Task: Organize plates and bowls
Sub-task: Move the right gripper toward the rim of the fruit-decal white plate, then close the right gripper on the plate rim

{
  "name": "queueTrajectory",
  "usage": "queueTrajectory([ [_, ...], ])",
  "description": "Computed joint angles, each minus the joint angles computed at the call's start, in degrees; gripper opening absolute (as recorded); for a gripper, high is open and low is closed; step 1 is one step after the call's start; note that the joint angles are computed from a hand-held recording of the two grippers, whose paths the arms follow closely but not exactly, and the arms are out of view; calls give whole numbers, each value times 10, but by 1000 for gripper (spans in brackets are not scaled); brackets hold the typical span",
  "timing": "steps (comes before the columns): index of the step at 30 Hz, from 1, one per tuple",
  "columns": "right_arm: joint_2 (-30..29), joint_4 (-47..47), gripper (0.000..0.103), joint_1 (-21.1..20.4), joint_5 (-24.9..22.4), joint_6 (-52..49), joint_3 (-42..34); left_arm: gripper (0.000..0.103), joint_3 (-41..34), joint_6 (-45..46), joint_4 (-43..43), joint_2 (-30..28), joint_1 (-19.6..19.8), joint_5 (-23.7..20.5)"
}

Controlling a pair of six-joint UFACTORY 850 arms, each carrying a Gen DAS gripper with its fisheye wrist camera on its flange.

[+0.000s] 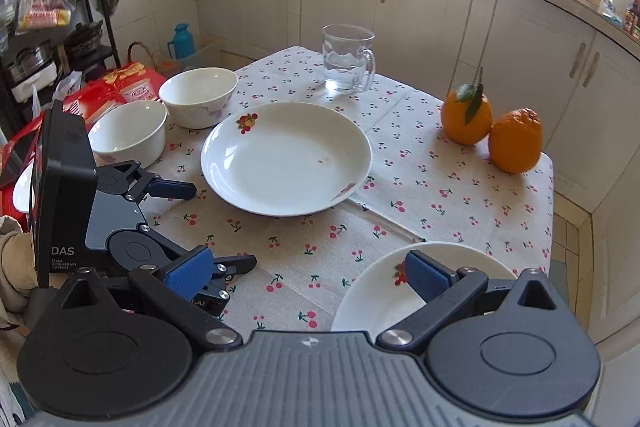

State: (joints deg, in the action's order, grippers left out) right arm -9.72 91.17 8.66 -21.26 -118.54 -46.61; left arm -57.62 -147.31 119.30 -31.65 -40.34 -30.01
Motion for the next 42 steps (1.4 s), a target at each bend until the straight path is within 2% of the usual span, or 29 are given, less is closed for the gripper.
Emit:
queueTrajectory([
  [6,-59,-160,103,36,40,106,-82,103,-12,5,-11,-9,4,-4],
  [9,-94,-284,103,47,51,219,-130,103,-12,0,-8,-10,6,-7],
  [12,-132,-364,103,48,37,306,-179,103,-13,1,-10,-10,6,-7],
  [16,-174,-402,103,52,15,320,-234,103,-12,-4,-8,-11,5,-16],
  [22,-246,-465,103,53,-63,376,-331,103,-14,-1,-7,-12,9,-14],
  [30,-328,-480,103,48,-146,391,-443,99,-7,-19,17,-9,3,-29],
  [32,-350,-500,103,50,-165,403,-473,93,-6,-20,20,-8,4,-31],
  [33,-360,-502,103,50,-175,402,-486,87,-5,-25,25,-6,5,-28],
  [35,-382,-511,102,50,-198,412,-515,85,-4,-32,30,-5,9,-23],
  [37,-400,-515,100,48,-216,422,-540,85,-3,-33,30,-4,10,-25],
  [39,-416,-518,92,46,-237,432,-563,84,-1,-38,35,-3,10,-30],
  [42,-434,-522,87,46,-258,437,-590,78,-1,-42,44,-3,13,-24],
])
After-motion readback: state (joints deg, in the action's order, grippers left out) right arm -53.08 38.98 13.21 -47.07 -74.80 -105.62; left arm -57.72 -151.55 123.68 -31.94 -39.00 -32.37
